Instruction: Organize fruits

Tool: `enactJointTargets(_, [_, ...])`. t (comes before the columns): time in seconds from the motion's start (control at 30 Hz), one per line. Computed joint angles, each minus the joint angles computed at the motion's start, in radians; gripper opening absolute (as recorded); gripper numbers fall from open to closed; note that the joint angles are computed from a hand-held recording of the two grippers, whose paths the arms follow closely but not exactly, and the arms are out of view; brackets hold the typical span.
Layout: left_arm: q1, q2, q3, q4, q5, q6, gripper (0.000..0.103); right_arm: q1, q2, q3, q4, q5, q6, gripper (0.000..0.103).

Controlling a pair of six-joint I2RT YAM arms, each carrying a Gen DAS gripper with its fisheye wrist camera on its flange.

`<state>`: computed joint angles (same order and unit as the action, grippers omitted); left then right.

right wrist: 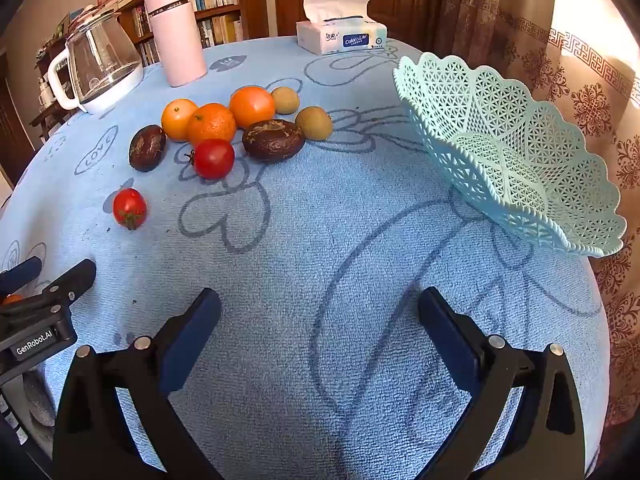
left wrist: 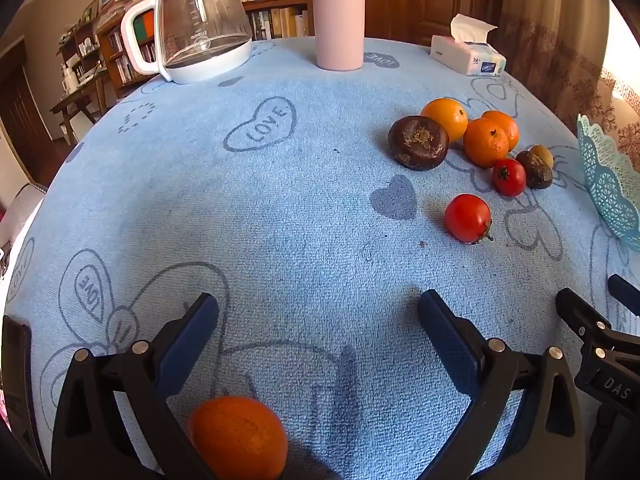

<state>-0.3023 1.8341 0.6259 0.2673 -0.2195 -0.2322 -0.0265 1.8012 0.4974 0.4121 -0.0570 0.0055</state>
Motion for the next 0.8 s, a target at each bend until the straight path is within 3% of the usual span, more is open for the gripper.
enactJointTargets(0.8, [0.001, -0.002, 0.0, 0.0, 0.002, 0.0, 0.098, -0.018, -0.019, 0.003, -0.049, -0.043, -0.057, 0.101])
